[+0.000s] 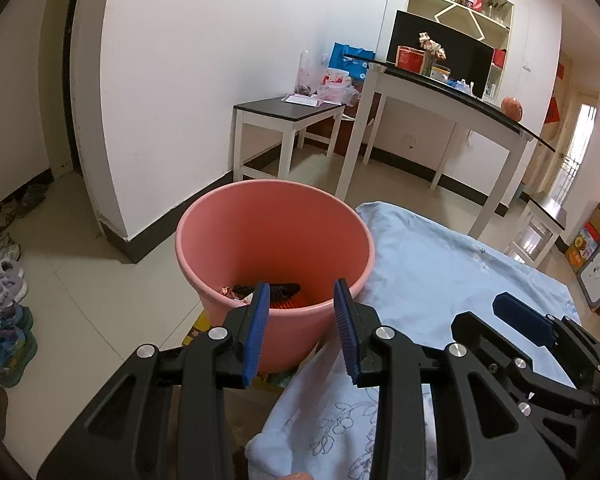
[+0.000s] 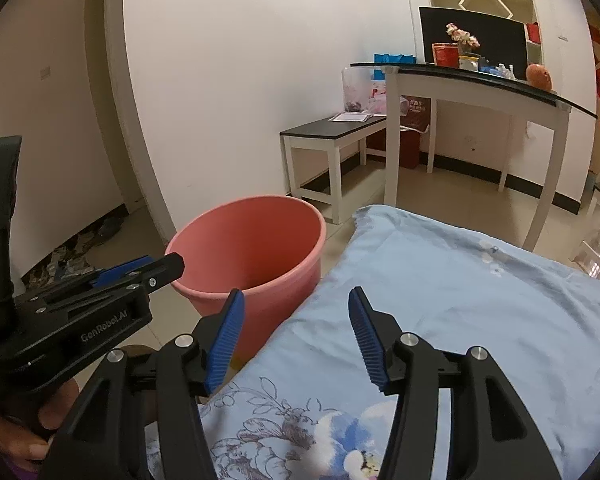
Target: Collect trash
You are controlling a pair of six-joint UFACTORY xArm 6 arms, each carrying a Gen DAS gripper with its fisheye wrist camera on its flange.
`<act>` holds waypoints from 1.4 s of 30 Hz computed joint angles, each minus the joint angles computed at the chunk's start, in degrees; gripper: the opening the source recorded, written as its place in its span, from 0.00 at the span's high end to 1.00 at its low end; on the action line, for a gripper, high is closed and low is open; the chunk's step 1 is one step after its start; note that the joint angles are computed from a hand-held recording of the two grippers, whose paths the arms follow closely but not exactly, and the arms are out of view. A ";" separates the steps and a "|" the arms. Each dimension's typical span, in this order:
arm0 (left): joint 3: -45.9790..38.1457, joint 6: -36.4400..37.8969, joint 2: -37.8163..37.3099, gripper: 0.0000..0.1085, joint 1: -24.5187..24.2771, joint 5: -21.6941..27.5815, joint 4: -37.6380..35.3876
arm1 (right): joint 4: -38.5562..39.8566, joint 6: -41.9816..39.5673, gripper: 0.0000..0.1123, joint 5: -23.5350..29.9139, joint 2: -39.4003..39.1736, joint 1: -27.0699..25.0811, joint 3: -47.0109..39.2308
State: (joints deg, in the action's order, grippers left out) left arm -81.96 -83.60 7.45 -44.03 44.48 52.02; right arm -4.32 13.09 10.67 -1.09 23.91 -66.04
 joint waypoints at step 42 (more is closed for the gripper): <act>0.27 -0.19 -0.05 0.69 -2.43 2.56 0.20 | 0.84 1.46 0.52 -1.00 -5.11 -0.94 5.20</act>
State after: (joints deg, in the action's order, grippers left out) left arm -81.69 -83.79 7.40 -46.47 47.04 52.21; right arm -3.47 14.55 9.67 -6.20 22.97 -60.83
